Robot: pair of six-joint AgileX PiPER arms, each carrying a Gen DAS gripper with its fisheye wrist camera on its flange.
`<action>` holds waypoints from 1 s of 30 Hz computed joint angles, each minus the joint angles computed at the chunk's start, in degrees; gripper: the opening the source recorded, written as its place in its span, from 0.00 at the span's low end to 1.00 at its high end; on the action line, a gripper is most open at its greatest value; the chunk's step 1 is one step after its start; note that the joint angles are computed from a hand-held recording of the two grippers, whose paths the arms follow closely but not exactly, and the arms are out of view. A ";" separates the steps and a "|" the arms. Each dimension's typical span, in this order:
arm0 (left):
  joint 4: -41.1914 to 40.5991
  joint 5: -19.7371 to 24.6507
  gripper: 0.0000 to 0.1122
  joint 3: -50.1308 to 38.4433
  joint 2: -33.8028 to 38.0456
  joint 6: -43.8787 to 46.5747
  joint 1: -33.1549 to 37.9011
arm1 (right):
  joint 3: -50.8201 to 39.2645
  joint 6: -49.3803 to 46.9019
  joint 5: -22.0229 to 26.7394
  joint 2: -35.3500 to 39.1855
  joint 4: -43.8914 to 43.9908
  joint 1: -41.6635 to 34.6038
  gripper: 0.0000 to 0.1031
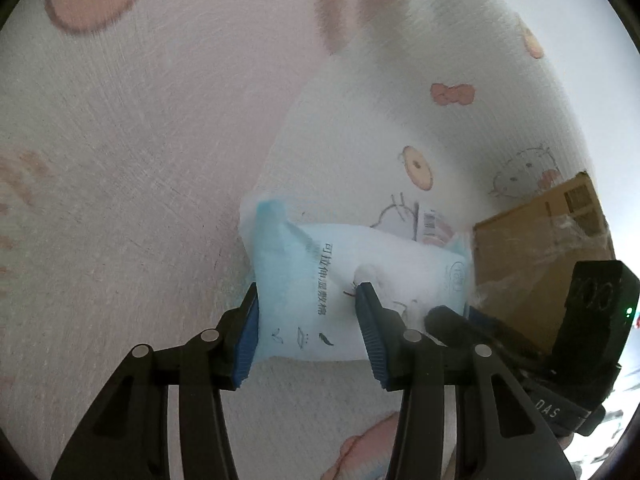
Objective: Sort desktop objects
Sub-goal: 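Lift the wipe pack and carry it over the cardboard box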
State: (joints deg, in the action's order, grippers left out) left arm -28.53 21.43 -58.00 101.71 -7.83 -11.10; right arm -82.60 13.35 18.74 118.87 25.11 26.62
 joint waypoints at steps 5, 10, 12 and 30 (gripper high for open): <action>16.00 -0.03 0.45 0.66 -5.69 -16.04 -3.05 | 0.51 3.28 -0.71 -3.18 -4.72 1.57 0.50; 30.69 4.49 0.45 -0.88 -11.87 -29.31 -5.73 | -3.71 9.77 3.26 -5.39 -15.20 3.87 0.50; 32.76 7.07 0.45 -3.11 -13.39 -29.87 -6.31 | -5.36 14.08 5.21 -6.42 -22.42 5.28 0.50; 62.77 24.89 0.45 -21.92 -14.28 -48.18 -24.00 | 0.86 27.69 4.58 -22.06 -37.05 5.26 0.50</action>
State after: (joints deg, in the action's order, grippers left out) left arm 34.24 46.32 -79.92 87.43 -56.01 -35.10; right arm -81.74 41.04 23.32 96.81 -11.94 31.88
